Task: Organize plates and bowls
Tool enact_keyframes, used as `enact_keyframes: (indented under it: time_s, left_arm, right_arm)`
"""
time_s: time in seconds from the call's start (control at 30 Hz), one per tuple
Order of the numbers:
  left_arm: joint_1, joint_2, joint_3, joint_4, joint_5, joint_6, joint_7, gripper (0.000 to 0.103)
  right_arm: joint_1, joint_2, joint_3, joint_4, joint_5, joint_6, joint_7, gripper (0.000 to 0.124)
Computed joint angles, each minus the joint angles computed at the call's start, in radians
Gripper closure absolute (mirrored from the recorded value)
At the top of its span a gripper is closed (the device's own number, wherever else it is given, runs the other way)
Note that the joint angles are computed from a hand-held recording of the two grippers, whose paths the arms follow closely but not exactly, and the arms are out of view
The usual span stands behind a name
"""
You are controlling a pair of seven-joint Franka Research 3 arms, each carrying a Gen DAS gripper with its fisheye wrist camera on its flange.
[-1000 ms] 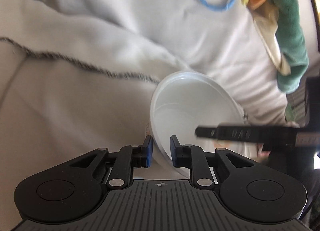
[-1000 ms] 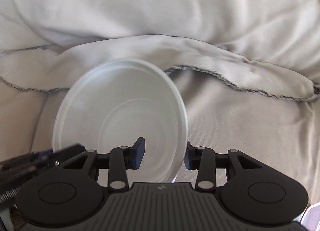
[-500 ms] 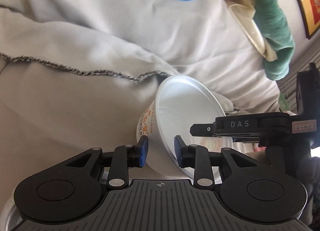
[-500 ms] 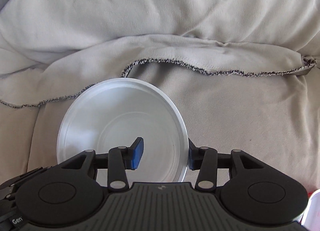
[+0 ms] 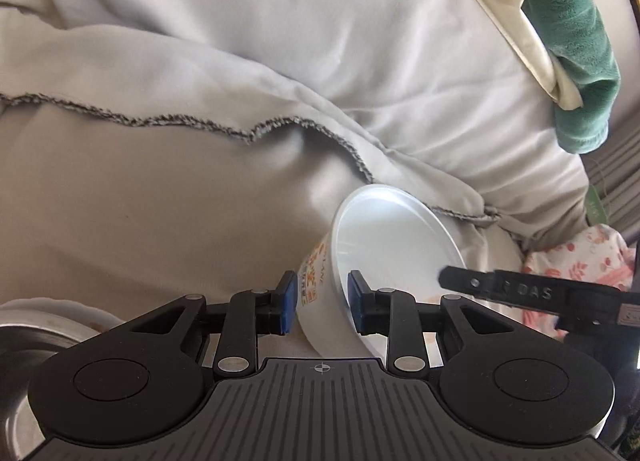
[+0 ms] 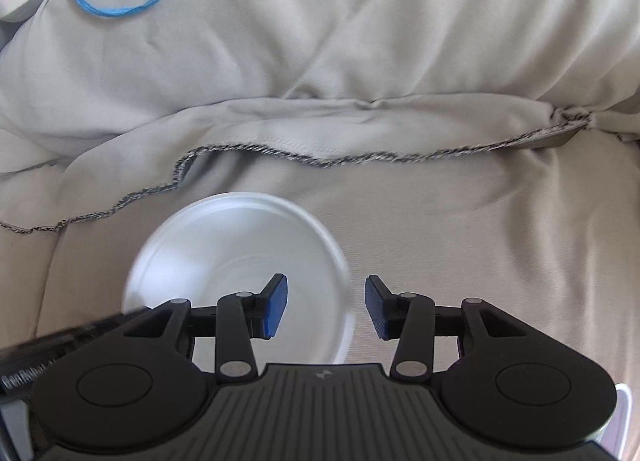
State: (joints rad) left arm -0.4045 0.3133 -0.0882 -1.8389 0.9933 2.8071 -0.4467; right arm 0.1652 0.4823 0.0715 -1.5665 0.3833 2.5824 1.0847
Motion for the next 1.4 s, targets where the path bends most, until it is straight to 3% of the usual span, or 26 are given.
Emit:
enact_keyframes:
  time_s: [0.13,0.27,0.33,0.4,0.47,0.53,0.6,0.67,0.77,0.93,1.03,1.13,1.23,1.33,1.4]
  left_arm:
    - [0.014,0.012,-0.019,0.011,-0.077,-0.011,0.038,0.072]
    - [0.039,0.059,-0.043,0.052,-0.211,0.004,0.151,0.075]
    - [0.031,0.07,-0.027,0.054,-0.243,0.042,0.159,0.075]
    - [-0.039,0.042,0.043,0.044,-0.154,0.031,0.062,0.076]
    - [-0.119,-0.01,0.111,0.028,0.058,0.019,-0.128,0.076]
    - [-0.158,-0.066,0.119,0.013,0.214,-0.01,-0.267,0.076]
    - [-0.174,-0.12,0.089,0.001,0.286,-0.05,-0.304,0.075]
    - [-0.172,-0.162,0.043,-0.008,0.277,-0.07,-0.255,0.075]
    - [-0.151,-0.2,-0.025,-0.026,0.182,-0.075,-0.165,0.073]
    - [-0.119,-0.23,-0.132,-0.044,0.028,-0.176,-0.026,0.074]
    - [-0.097,-0.216,-0.179,-0.045,-0.056,-0.234,0.054,0.075]
    - [-0.064,-0.203,-0.18,-0.09,-0.138,-0.146,0.092,0.077]
    - [-0.056,-0.271,-0.171,-0.176,-0.049,-0.101,-0.031,0.077]
    - [-0.033,-0.386,-0.203,-0.266,0.056,-0.164,-0.143,0.077]
    - [-0.018,-0.466,-0.239,-0.323,0.046,-0.267,-0.152,0.077]
  right_arm:
    - [-0.065,0.026,0.033,0.056,0.101,-0.112,-0.037,0.08]
    - [-0.066,0.073,0.026,0.117,0.123,-0.204,-0.01,0.08]
    - [-0.077,0.097,0.035,0.147,0.146,-0.255,-0.004,0.09]
    - [-0.092,0.083,0.046,0.129,0.186,-0.255,-0.022,0.092]
    - [-0.141,0.017,0.089,0.052,0.292,-0.221,-0.158,0.092]
    - [-0.188,-0.077,0.115,-0.036,0.42,-0.204,-0.311,0.092]
    - [-0.207,-0.172,0.111,-0.114,0.506,-0.205,-0.415,0.092]
    - [-0.213,-0.255,0.089,-0.177,0.556,-0.222,-0.471,0.092]
    - [-0.21,-0.352,0.04,-0.253,0.592,-0.27,-0.5,0.092]
    - [-0.173,-0.444,-0.038,-0.354,0.575,-0.33,-0.521,0.092]
    - [-0.133,-0.475,-0.067,-0.414,0.539,-0.316,-0.525,0.09]
    - [-0.096,-0.476,-0.071,-0.456,0.492,-0.24,-0.514,0.088]
    - [-0.059,-0.501,-0.063,-0.514,0.416,-0.105,-0.495,0.084]
    - [-0.027,-0.567,-0.064,-0.588,0.464,0.008,-0.584,0.075]
    - [0.009,-0.625,-0.071,-0.646,0.558,0.084,-0.693,0.063]
